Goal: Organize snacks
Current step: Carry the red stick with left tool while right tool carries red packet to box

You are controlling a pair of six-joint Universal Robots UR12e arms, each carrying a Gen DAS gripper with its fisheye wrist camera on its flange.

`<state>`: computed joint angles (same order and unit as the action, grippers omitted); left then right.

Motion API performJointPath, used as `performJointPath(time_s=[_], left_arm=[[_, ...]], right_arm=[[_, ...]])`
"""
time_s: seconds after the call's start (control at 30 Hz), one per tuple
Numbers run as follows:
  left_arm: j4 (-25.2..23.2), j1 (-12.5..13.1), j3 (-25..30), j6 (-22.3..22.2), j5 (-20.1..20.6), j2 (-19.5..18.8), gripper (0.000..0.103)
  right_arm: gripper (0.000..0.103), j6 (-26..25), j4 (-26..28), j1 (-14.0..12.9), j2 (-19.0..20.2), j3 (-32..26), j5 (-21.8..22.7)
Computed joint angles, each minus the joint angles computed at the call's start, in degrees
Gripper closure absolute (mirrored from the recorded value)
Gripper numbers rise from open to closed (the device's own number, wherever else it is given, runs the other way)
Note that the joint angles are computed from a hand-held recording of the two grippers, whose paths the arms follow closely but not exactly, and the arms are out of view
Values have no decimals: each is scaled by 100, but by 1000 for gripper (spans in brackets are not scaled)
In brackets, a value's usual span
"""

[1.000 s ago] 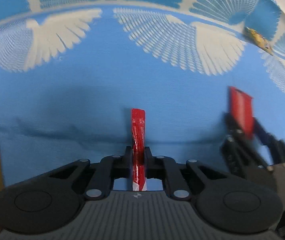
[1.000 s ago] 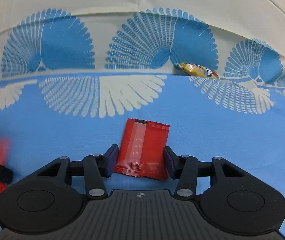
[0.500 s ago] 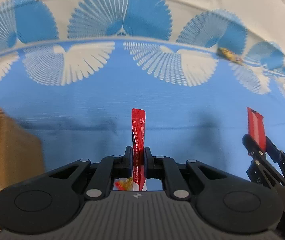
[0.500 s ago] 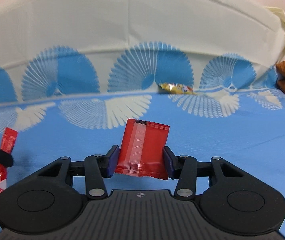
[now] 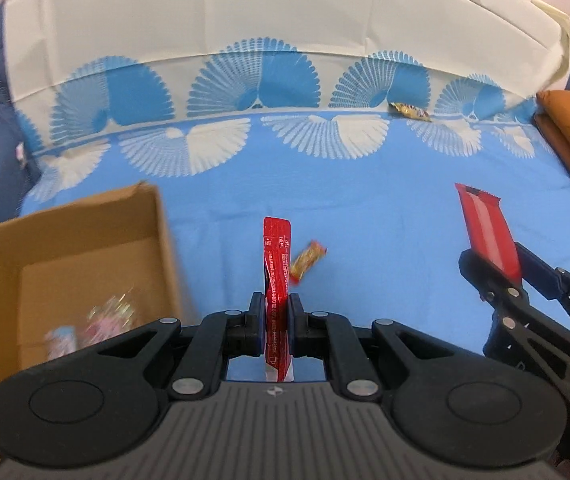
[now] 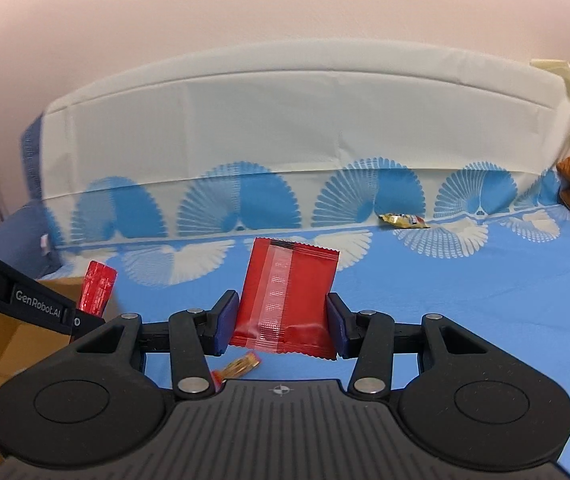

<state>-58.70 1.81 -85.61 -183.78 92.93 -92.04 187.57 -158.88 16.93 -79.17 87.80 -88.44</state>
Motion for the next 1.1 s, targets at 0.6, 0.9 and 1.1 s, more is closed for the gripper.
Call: performJointPath(time_s=[0.6, 0.9, 1.1], left_arm=[[-504, 652, -1850, -7, 264, 2296, 92], [-408, 859, -2153, -101, 185, 2796, 92], [-276, 823, -2229, -82, 117, 2925, 92]], right_arm=[[53, -395, 1086, 969, -1198, 772, 684], [53, -789, 986, 1292, -1382, 868, 576], [53, -819, 928, 1333, -1467, 934, 418]])
